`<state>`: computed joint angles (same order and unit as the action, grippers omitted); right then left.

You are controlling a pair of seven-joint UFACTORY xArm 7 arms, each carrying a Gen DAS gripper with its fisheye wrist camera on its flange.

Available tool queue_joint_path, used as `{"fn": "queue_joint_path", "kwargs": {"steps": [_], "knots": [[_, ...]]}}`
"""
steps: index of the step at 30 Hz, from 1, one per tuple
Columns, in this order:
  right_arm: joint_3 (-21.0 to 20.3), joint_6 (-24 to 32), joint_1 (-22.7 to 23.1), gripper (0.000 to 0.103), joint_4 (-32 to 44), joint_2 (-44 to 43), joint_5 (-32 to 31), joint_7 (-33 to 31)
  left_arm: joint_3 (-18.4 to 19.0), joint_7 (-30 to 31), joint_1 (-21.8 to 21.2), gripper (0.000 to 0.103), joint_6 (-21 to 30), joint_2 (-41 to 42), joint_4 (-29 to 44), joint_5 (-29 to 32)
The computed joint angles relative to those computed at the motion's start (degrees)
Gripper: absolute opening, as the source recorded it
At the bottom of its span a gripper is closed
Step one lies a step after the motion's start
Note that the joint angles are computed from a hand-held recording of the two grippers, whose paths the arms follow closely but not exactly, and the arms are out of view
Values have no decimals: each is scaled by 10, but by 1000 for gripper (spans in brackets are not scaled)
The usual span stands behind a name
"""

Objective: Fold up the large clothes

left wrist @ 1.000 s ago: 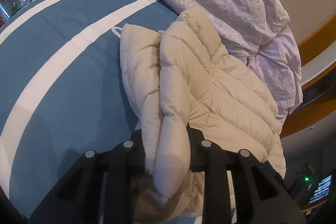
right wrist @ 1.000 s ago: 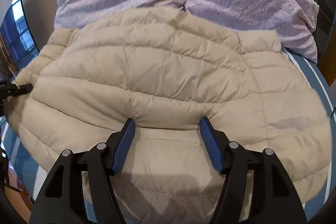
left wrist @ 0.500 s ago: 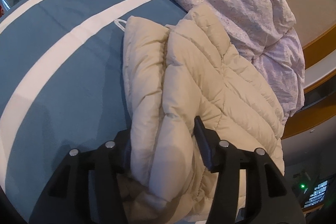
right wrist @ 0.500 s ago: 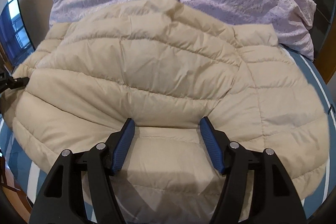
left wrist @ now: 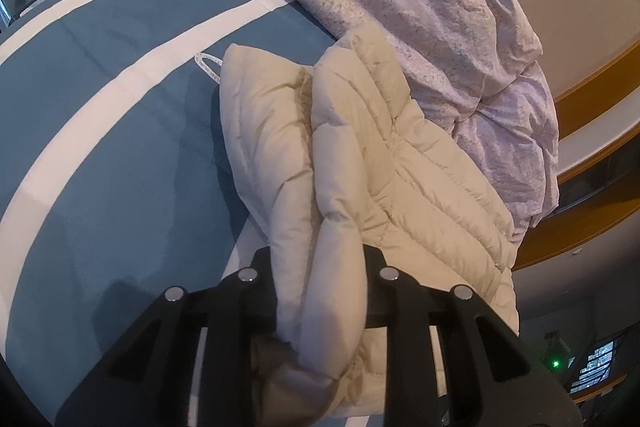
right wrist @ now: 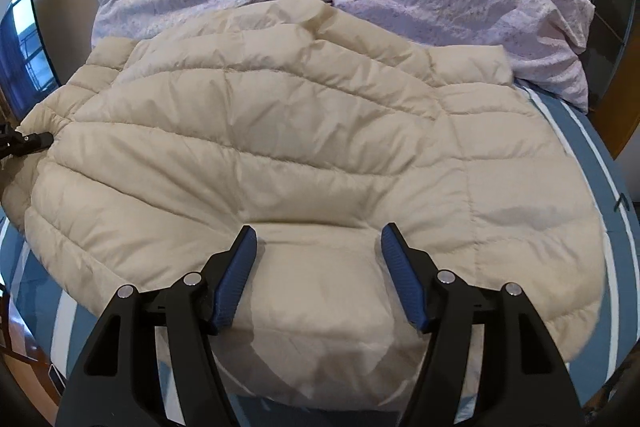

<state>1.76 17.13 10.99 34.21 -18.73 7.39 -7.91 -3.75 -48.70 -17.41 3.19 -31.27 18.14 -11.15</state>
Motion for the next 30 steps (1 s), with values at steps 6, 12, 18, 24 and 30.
{"fn": "queue_joint_path", "kwargs": {"steps": [6, 12, 18, 24, 30], "knots": [[42, -43, -38, 67, -2, 37, -70, 48, 20, 9, -30, 21, -36, -10, -5, -10], [-17, -48, 31, 65, -5, 15, 7, -3, 6, 10, -18, 21, -30, -24, 8, 2], [23, -46, -11, 66, 11, 55, -53, 38, 24, 15, -55, 21, -60, -18, 23, -4], [19, -43, -7, 66, 13, 57, -46, 36, 37, 27, -99, 21, -87, -1, 69, 1], [12, -45, 3, 66, 8, 54, -29, 28, 47, 45, -160, 21, -100, 64, 153, 10]]}}
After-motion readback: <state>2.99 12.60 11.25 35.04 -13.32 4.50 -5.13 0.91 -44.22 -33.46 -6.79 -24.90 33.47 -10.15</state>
